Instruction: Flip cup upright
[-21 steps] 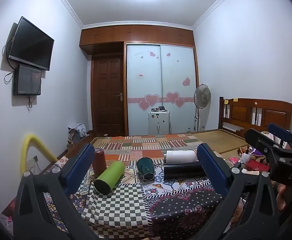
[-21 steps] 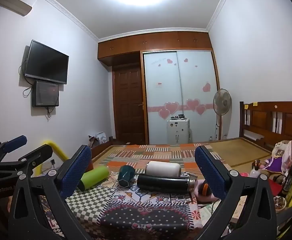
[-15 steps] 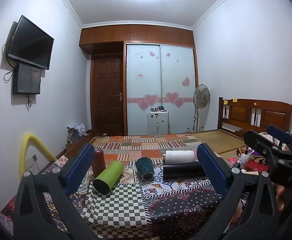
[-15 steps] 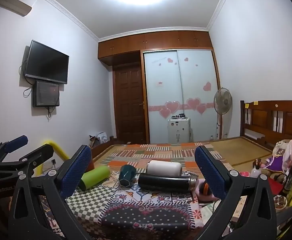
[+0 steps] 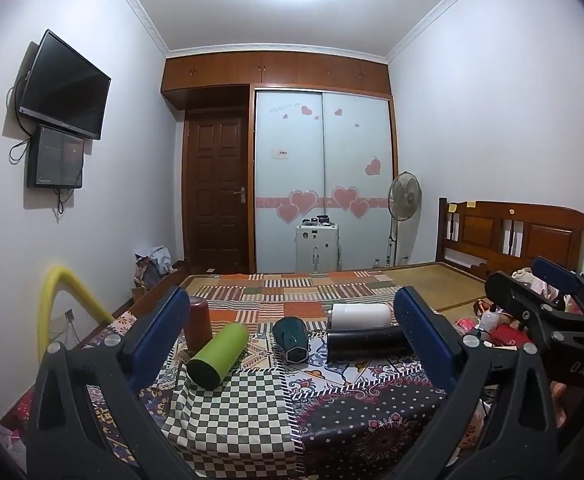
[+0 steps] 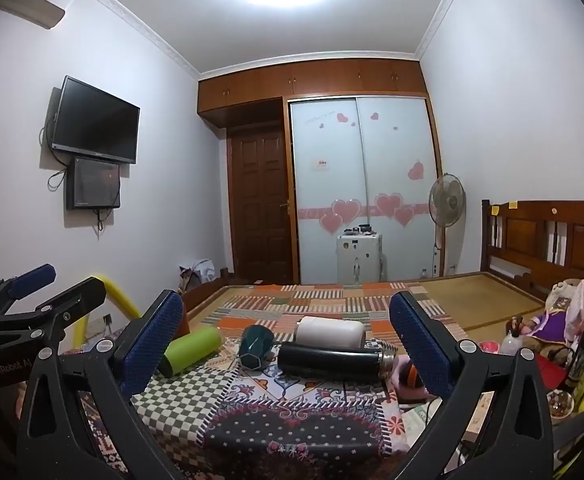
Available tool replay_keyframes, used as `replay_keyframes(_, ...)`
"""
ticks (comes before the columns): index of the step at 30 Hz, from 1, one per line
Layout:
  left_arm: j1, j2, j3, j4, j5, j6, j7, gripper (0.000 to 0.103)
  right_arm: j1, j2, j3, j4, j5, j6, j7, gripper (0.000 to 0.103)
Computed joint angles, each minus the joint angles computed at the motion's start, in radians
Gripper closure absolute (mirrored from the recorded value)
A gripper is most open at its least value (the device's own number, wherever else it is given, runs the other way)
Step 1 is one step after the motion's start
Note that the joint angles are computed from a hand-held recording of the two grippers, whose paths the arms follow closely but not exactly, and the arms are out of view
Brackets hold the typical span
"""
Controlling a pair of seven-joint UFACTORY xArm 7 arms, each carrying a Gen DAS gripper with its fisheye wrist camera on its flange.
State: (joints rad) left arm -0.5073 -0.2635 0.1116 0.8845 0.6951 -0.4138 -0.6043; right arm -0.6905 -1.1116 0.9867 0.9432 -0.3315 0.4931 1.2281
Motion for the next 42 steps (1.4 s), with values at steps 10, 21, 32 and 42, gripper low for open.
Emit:
replay_keyframes(10, -0.006, 0.008, 0.007, 0.009, 0.018, 0.004, -0.02, 0.0, -0.001, 0.005, 0.008, -0.008, 0.007, -0.005, 0.003, 0.0)
replay_keyframes(21, 0.01, 0.012, -0.005, 0.013, 0.019, 0.0, -0.022, 0.0, 0.005, 0.013, 0.006, -0.003, 0.003, 0.004, 0.0, 0.0)
replay_keyframes(32, 0.038, 0.017, -0.032, 0.007, -0.002, -0.018, -0.013, 0.0, 0.011, 0.023, 0.004, 0.002, -0.002, 0.012, -0.003, 0.0)
replay_keyframes(42, 0.051, 0.013, -0.044, 0.0, 0.007, -0.026, -0.012, 0.0, 0.012, 0.031, 0.002, 0.007, -0.005, 0.017, -0.005, 0.0)
